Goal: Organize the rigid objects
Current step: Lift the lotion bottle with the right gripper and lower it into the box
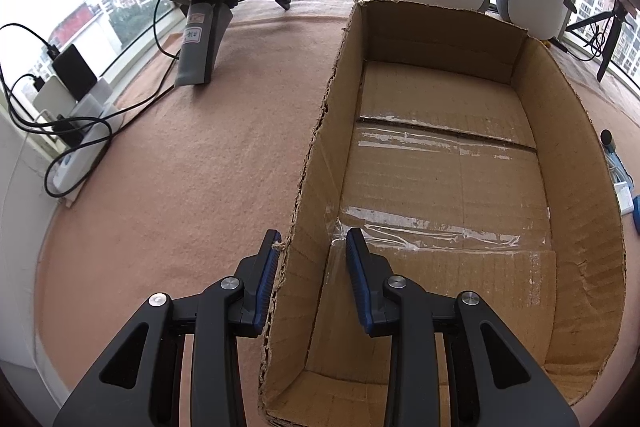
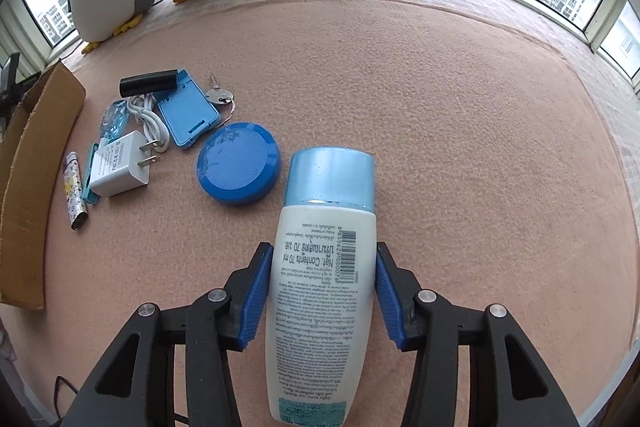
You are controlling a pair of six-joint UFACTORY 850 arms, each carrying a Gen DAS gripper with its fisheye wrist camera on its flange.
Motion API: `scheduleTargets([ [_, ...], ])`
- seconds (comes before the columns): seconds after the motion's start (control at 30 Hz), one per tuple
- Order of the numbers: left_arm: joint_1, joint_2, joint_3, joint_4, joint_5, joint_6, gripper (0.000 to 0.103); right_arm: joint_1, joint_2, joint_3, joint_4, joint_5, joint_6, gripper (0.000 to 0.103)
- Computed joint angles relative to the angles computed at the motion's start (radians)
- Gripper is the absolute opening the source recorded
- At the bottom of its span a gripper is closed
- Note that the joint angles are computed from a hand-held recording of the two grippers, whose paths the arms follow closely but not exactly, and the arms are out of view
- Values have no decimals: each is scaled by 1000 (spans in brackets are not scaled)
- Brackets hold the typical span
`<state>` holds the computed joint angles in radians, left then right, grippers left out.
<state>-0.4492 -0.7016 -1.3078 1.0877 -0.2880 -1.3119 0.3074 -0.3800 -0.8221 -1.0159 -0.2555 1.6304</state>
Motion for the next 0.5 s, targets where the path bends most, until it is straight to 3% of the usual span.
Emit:
scheduleTargets([
  [0.13, -7, -1, -1, 14, -17, -8, 31, 5, 24, 27, -84, 30, 103, 45],
  [0.5, -3, 0, -1, -14, -5, 13, 31, 49, 109, 56, -244, -4, 258, 45],
])
